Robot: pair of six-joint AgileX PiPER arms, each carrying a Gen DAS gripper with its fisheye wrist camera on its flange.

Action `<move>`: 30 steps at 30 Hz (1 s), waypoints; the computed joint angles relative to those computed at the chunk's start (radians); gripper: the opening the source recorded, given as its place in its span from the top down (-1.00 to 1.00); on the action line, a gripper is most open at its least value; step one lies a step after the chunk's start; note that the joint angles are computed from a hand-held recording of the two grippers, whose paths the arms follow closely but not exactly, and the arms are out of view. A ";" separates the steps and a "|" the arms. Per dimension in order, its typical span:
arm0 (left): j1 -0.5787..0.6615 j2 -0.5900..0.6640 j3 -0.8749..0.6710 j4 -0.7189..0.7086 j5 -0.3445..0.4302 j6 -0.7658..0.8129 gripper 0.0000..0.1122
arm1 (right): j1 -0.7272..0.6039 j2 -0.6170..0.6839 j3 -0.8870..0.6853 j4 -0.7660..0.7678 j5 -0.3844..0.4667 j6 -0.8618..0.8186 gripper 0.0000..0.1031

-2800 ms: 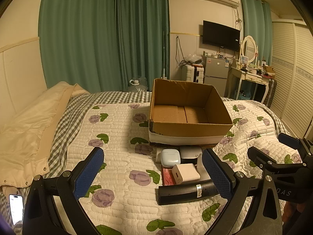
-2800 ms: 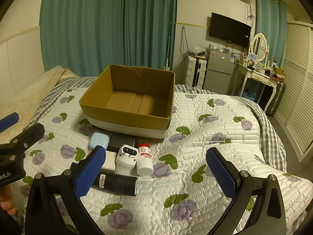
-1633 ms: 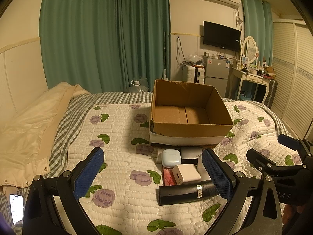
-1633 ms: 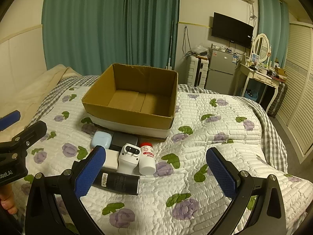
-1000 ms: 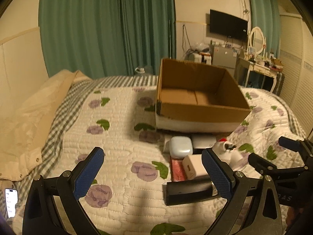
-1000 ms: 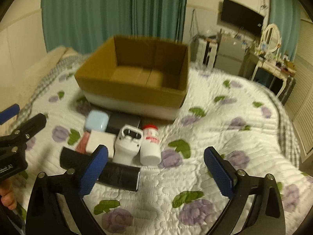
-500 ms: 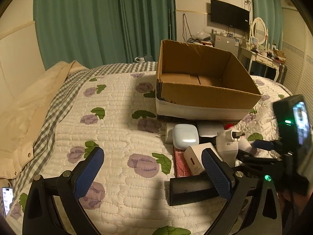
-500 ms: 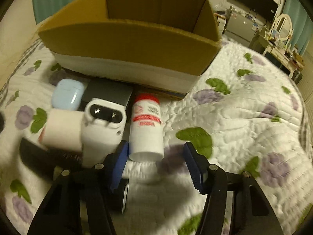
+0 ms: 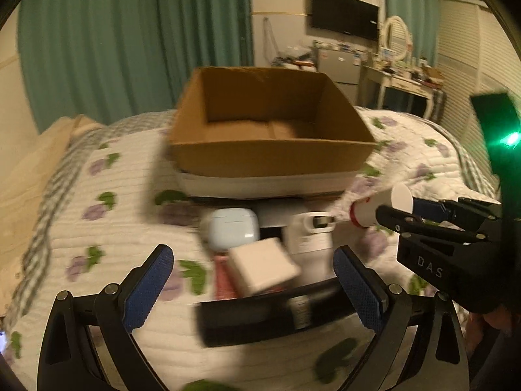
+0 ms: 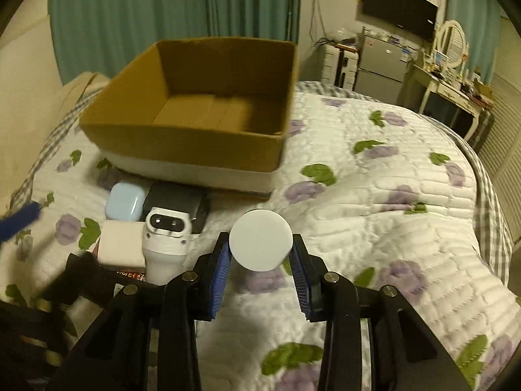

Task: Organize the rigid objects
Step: 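Grasp the white plug adapter with the left gripper while the right grasps the pill bottle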

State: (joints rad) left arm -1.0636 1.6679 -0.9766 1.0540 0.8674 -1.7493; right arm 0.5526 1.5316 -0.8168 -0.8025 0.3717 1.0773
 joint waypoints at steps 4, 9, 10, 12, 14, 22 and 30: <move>0.053 0.100 -0.072 -0.014 -0.095 0.037 -0.75 | -0.036 -0.022 0.026 0.042 -0.023 -0.015 0.31; 0.099 0.224 -0.186 -0.086 -0.167 0.179 -0.68 | -0.057 -0.040 0.027 0.101 -0.027 -0.082 0.31; 0.106 0.233 -0.194 -0.095 -0.175 0.194 -0.65 | -0.055 -0.043 0.032 0.093 -0.028 -0.073 0.31; 0.117 0.273 -0.235 -0.111 -0.169 0.237 -0.47 | -0.068 -0.048 0.036 0.122 -0.040 -0.103 0.31; 0.129 0.298 -0.275 -0.159 -0.171 0.314 0.20 | -0.072 -0.055 0.043 0.126 -0.043 -0.105 0.31; 0.091 0.156 -0.168 -0.109 -0.185 0.219 0.21 | -0.024 -0.127 0.051 0.044 0.024 -0.038 0.31; 0.067 -0.046 -0.203 -0.091 -0.019 0.311 0.21 | 0.024 -0.251 -0.088 0.159 0.149 -0.244 0.31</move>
